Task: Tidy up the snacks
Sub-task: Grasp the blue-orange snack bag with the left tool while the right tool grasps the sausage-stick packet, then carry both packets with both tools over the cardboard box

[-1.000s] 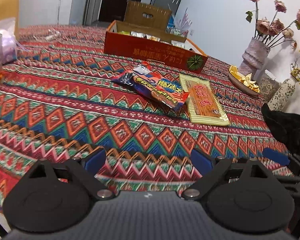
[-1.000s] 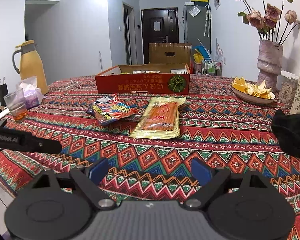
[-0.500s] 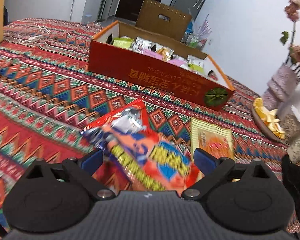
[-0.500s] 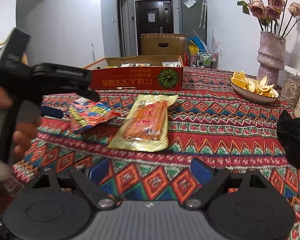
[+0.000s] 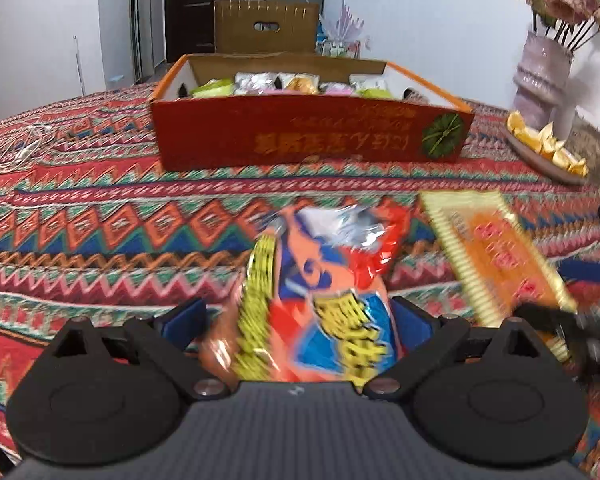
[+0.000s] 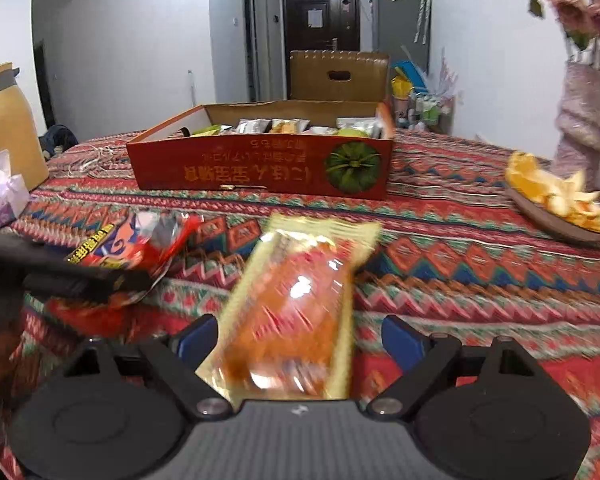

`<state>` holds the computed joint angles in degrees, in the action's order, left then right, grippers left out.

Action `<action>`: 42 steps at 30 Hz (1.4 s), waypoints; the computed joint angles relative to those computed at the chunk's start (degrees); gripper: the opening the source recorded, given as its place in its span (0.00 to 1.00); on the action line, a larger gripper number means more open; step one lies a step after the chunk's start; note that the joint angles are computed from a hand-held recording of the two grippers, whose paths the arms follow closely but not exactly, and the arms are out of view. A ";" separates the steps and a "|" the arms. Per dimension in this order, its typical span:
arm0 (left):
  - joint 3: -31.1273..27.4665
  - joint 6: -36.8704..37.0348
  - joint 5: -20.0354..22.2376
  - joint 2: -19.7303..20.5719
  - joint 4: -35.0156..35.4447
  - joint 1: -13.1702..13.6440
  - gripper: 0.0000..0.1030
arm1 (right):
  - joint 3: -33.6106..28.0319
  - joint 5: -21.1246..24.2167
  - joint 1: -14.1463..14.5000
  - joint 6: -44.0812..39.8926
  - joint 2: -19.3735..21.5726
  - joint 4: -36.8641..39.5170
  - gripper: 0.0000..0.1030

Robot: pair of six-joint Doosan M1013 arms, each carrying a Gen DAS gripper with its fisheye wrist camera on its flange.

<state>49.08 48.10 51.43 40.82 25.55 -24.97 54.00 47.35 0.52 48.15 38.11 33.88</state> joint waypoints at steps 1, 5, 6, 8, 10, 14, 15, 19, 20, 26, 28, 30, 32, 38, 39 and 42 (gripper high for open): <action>0.37 -0.45 -0.19 -0.22 0.53 0.09 0.96 | -1.74 1.19 0.25 1.14 1.16 0.03 0.86; 1.05 -0.57 -3.06 -0.42 0.20 0.53 0.96 | -6.10 2.05 1.75 4.76 4.03 -3.27 0.84; 1.01 -0.11 -3.47 -0.34 0.27 0.58 0.96 | -6.22 1.67 2.04 4.60 4.17 -3.78 0.81; 0.95 0.76 -4.65 -0.04 0.40 0.57 0.93 | -6.25 0.71 2.47 4.06 4.30 -4.84 0.72; 0.97 0.78 -5.29 0.12 1.42 0.41 0.79 | -5.63 -0.16 2.43 2.70 4.02 -4.45 0.70; 1.97 2.87 -7.63 -0.47 -0.14 0.43 0.58 | -5.11 -0.59 2.02 2.41 3.59 -3.82 0.48; 2.11 2.87 -7.60 -0.60 -0.12 0.41 0.56 | -5.35 -0.06 1.95 2.15 3.62 -3.70 0.44; 2.33 2.72 -7.22 -1.16 -1.67 0.40 0.54 | -5.26 0.20 1.77 1.90 3.34 -3.19 0.33; 2.82 2.08 -7.44 -1.55 -1.13 0.26 0.54 | -4.66 -0.49 1.73 1.74 3.00 -2.81 0.28; 7.73 -4.97 -9.09 -5.26 5.23 -1.43 0.54 | 0.74 -2.77 1.06 -1.75 -0.42 1.01 0.27; 9.58 -7.74 -9.41 -6.67 7.14 -2.03 0.54 | 3.31 -4.13 0.69 -3.51 -2.12 3.10 0.27; 11.69 -11.02 -9.70 -8.26 9.47 -2.71 0.54 | 6.25 -5.59 0.25 -5.79 -4.15 5.67 0.27; 13.52 -13.24 -10.05 -9.62 11.33 -3.35 0.54 | 8.75 -6.53 -0.19 -8.08 -5.97 7.93 0.27; 17.60 -19.84 -9.68 -12.80 16.67 -5.13 0.54 | 14.99 -8.23 -1.42 -14.88 -10.68 14.54 0.27; 18.16 -20.83 -9.79 -13.30 17.55 -5.44 0.54 | 15.82 -8.37 -1.60 -15.94 -11.35 15.51 0.27; 19.79 -23.61 -10.11 -14.67 20.59 -6.45 0.54 | 18.18 -8.95 -2.07 -19.22 -13.24 18.80 0.28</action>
